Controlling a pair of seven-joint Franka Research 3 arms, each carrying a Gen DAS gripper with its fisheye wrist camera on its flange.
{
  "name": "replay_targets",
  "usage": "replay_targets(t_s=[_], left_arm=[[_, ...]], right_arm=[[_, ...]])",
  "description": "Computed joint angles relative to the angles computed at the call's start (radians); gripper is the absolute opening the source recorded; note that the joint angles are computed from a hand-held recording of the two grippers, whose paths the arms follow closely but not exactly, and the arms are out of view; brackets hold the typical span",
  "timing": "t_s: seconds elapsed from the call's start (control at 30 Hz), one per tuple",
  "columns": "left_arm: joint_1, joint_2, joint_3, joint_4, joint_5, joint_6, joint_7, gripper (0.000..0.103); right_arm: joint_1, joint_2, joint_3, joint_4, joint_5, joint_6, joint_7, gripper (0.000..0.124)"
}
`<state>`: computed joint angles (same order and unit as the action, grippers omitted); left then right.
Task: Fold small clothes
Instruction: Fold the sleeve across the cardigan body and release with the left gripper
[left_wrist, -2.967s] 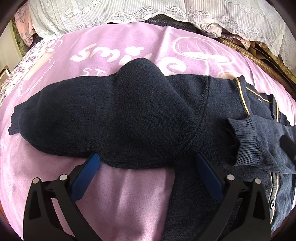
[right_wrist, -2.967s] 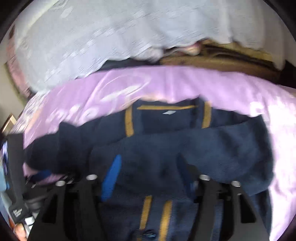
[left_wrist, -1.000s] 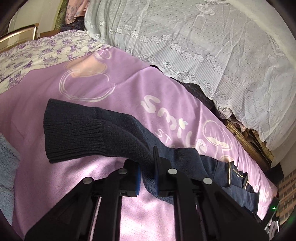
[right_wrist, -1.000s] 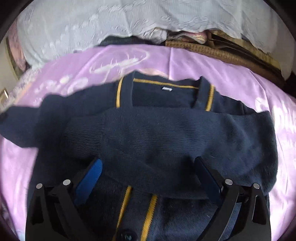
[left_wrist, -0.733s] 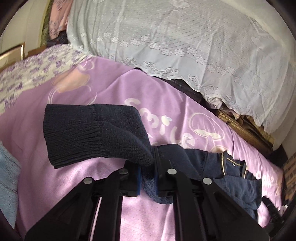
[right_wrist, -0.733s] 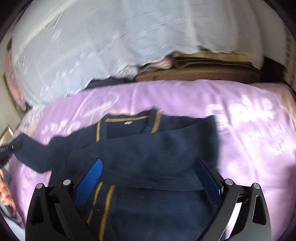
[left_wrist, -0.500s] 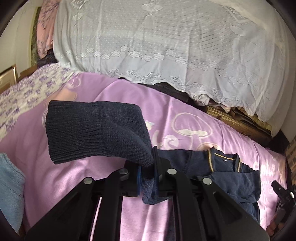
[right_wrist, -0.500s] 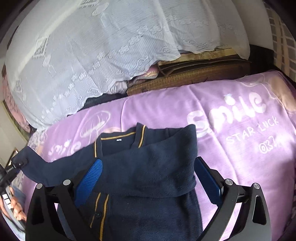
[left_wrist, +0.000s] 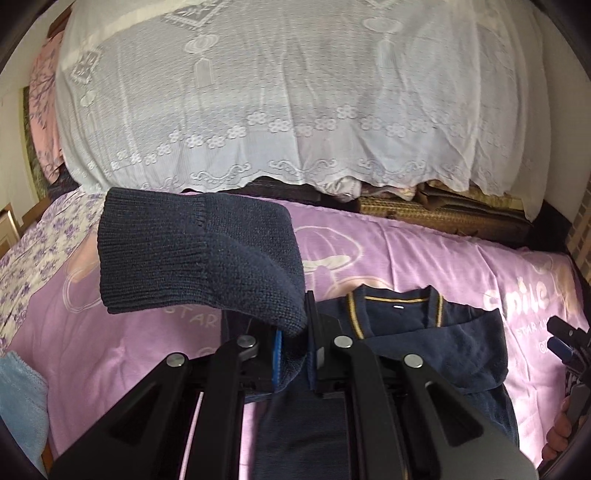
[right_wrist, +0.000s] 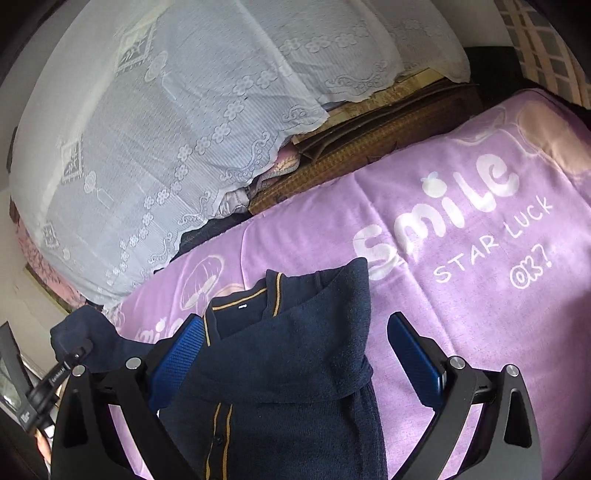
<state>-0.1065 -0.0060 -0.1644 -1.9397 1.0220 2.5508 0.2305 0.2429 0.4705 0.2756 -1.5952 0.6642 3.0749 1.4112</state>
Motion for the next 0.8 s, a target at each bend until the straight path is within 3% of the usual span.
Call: replay_targets(t_s=[0.37, 0.57, 0.6, 0.67, 0.7, 0.73, 0.8], left_arm=[[-0.121, 0.238, -0.001, 0.233, -0.042, -0.066, 0.143, 0.009], [-0.206, 0.422, 0.021, 0.391, -0.145, -0.126, 0.305, 0.011], [-0.222, 0.46, 0.022, 0.426, -0.17, -0.158, 0.349, 0.016], [-0.244, 0.501, 0.026, 0.465, -0.219, -0.208, 0.42, 0.039], [-0.267, 0.499, 0.042, 0.46, -0.206, -0.216, 0.418, 0.056], [-0.284, 0.486, 0.059, 0.446, -0.183, -0.211, 0.399, 0.072], [-0.305, 0.427, 0.083, 0.379, -0.12, -0.164, 0.338, 0.094]], right_arm=[[-0.096, 0.014, 0.1, 0.026, 0.159, -0.022, -0.11, 0.1], [-0.103, 0.023, 0.094, 0.049, 0.251, -0.054, -0.16, 0.1], [-0.098, 0.023, 0.087, 0.05, 0.26, -0.055, -0.161, 0.1], [-0.096, 0.024, 0.078, 0.053, 0.279, -0.06, -0.166, 0.1], [-0.091, 0.024, 0.072, 0.053, 0.284, -0.058, -0.165, 0.1], [-0.087, 0.024, 0.067, 0.053, 0.287, -0.056, -0.166, 0.1], [-0.073, 0.025, 0.051, 0.055, 0.281, -0.054, -0.157, 0.099]])
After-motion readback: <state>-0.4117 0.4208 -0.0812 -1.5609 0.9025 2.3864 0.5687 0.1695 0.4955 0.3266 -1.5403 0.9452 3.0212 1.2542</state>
